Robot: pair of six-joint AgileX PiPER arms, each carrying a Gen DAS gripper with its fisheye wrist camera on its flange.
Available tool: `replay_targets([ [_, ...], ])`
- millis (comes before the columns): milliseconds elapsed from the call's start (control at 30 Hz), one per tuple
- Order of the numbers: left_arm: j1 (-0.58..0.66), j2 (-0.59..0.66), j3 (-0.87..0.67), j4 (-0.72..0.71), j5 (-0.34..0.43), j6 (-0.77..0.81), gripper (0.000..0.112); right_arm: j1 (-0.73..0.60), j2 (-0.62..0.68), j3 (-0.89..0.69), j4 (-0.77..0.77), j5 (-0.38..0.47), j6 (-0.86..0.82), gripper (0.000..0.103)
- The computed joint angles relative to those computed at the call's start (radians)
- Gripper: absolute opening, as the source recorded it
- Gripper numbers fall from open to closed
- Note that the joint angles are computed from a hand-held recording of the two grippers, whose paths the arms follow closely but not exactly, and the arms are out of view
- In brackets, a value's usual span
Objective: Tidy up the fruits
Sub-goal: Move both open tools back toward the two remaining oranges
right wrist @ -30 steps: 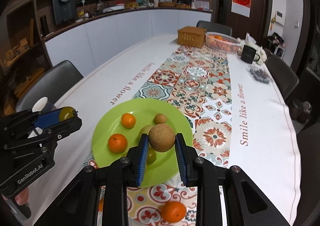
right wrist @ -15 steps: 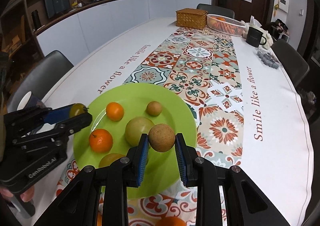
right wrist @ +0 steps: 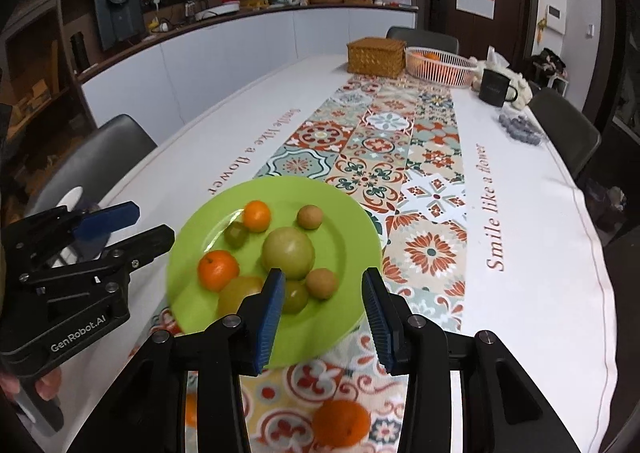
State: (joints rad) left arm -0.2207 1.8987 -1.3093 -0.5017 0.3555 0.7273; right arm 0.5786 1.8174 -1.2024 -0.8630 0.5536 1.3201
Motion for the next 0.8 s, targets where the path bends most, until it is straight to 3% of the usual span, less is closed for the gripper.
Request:
replay_targets([
  [200, 0.003, -0.169, 0.149, -0.009, -0.038, 0.001, 0.058, 0.111, -0.130, 0.091, -0.115, 0.100, 0.175, 0.041],
  [367, 0.011, -0.287, 0.248, -0.031, -0.014, 0.020, 0.061, 0.208, -0.228, 0.162, -0.164, 0.182, 0.301, 0.041],
  [500, 0.007, -0.381, 0.340, -0.029, -0.021, 0.023, 0.064, 0.286, -0.276, 0.205, -0.182, 0.250, 0.364, 0.048],
  [800, -0.002, -0.498, 0.494, -0.029, -0.045, 0.024, 0.066, 0.380, -0.323, 0.298, -0.177, 0.294, 0.464, 0.052],
])
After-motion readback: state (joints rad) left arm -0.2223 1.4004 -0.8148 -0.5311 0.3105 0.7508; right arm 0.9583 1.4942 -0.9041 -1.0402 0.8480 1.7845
